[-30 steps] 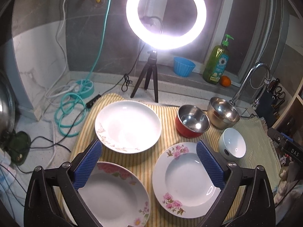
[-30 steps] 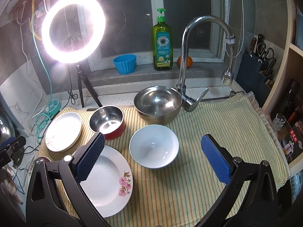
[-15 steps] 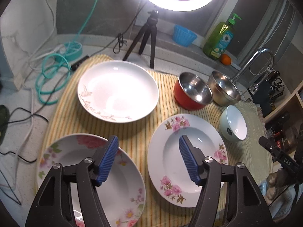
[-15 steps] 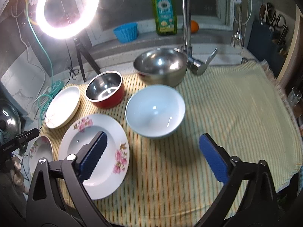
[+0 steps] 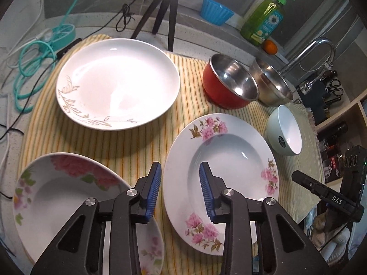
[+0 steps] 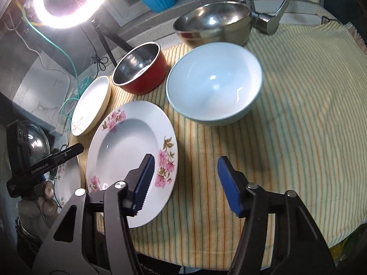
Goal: Organize plates and bowls
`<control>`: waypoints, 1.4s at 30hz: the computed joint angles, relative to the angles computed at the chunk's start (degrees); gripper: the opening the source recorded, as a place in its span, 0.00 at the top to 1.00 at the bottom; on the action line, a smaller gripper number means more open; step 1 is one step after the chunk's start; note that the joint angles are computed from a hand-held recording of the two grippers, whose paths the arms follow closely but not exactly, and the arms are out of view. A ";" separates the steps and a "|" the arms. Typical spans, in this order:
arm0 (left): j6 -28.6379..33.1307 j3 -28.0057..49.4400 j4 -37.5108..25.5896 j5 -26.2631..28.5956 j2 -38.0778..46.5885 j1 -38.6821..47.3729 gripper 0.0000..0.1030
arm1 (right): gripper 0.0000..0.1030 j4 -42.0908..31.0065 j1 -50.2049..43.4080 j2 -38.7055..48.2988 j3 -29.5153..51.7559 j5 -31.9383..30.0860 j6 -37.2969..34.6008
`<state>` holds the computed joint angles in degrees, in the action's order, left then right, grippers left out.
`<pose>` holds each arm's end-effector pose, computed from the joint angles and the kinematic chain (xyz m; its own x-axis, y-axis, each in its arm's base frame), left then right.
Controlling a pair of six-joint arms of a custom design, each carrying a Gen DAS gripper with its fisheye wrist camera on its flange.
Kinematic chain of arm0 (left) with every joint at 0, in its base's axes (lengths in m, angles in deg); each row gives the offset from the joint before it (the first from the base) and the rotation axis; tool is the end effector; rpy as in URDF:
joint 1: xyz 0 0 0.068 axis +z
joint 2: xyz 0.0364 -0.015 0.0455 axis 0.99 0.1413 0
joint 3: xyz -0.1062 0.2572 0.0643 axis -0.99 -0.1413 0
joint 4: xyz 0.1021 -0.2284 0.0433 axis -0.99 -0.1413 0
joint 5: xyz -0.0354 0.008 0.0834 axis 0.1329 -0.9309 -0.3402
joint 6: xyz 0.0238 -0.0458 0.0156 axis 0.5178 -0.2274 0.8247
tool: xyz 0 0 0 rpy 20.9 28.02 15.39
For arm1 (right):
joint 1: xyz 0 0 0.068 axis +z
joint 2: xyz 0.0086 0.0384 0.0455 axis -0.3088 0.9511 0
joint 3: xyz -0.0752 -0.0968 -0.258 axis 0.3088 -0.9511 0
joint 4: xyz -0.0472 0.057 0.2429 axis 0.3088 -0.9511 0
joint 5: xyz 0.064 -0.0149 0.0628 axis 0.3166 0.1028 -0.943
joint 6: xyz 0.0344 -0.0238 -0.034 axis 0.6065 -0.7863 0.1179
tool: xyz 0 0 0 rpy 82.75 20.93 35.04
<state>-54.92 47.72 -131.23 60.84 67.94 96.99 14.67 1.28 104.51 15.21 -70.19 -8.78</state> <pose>0.2315 0.0429 0.2421 -0.8858 0.2248 -0.4059 0.3831 0.8479 -0.3665 0.0949 0.0337 0.2166 -0.8032 0.4261 -0.4162 0.2650 0.8814 0.3910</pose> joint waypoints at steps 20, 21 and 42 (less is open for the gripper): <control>-2.27 1.85 1.11 -1.62 5.68 -2.49 0.80 | 0.81 12.69 -5.73 8.89 -5.33 -12.30 -2.93; -2.16 1.78 1.11 -1.59 5.69 -2.43 0.80 | 0.81 12.78 -5.46 8.96 -5.32 -12.21 -2.91; -1.29 -1.32 0.51 -3.24 1.58 -3.53 0.82 | 0.80 9.82 -6.69 8.81 -4.59 -13.20 -5.19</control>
